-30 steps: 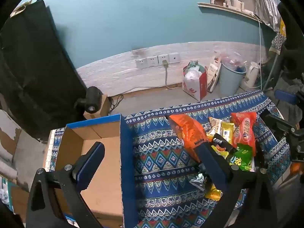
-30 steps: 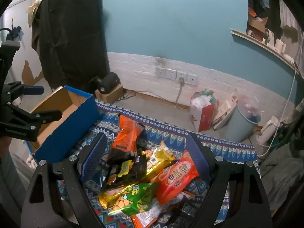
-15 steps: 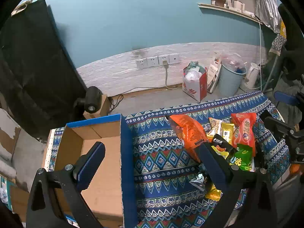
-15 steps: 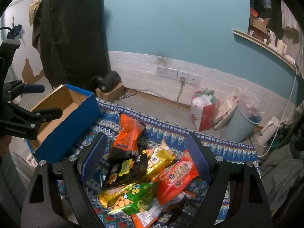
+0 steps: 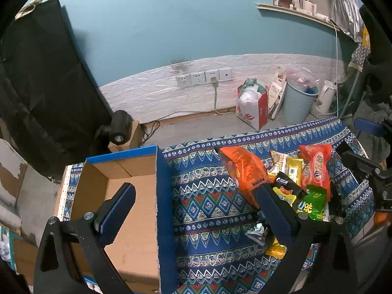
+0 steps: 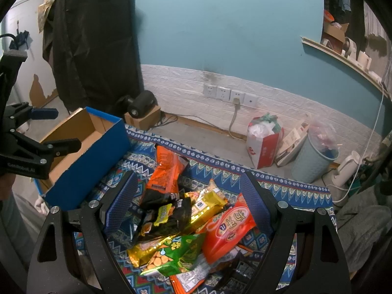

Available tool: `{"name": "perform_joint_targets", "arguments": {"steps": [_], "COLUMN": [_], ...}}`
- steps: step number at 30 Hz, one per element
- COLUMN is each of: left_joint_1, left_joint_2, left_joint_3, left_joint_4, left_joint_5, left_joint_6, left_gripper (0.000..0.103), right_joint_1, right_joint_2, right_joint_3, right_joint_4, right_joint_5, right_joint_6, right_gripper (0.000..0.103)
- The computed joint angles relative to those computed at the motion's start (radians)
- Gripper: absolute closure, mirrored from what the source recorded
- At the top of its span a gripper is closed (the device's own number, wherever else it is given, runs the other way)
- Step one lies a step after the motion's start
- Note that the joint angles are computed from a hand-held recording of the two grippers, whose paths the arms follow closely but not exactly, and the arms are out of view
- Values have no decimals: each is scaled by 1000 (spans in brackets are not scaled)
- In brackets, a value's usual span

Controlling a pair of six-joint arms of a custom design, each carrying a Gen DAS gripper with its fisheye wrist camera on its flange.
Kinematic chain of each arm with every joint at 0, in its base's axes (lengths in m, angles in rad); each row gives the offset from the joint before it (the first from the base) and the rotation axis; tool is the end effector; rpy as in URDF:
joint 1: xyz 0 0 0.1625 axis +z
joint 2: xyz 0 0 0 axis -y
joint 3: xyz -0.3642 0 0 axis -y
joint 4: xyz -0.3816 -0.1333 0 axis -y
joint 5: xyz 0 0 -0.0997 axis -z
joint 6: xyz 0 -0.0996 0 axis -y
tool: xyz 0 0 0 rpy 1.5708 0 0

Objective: Organize snacks

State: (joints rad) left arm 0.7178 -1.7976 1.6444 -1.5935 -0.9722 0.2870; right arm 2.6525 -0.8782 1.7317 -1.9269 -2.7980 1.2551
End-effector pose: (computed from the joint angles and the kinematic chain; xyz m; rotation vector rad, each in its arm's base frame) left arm -0.1826 -0.4109 0.5120 1.3332 2.2101 -0.4408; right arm 0.5085 -0.2259 0.0782 0.1833 -2.0246 1.0978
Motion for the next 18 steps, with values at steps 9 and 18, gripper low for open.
{"name": "perform_joint_targets", "arguments": {"steps": [9, 18], "left_joint_1": [4, 3], "left_joint_2": [6, 5], "left_joint_3": [-4, -5], "left_joint_4": [2, 8], "left_joint_5": [-2, -4], "left_joint_6": [0, -4], "left_gripper": [3, 3], "right_joint_1": [1, 2], "right_joint_2": [3, 4], "right_joint_3": [13, 11], "right_joint_4": [-45, -57], "right_joint_5": [3, 10], "right_joint_6": [-28, -50], "right_gripper": [19, 19]}}
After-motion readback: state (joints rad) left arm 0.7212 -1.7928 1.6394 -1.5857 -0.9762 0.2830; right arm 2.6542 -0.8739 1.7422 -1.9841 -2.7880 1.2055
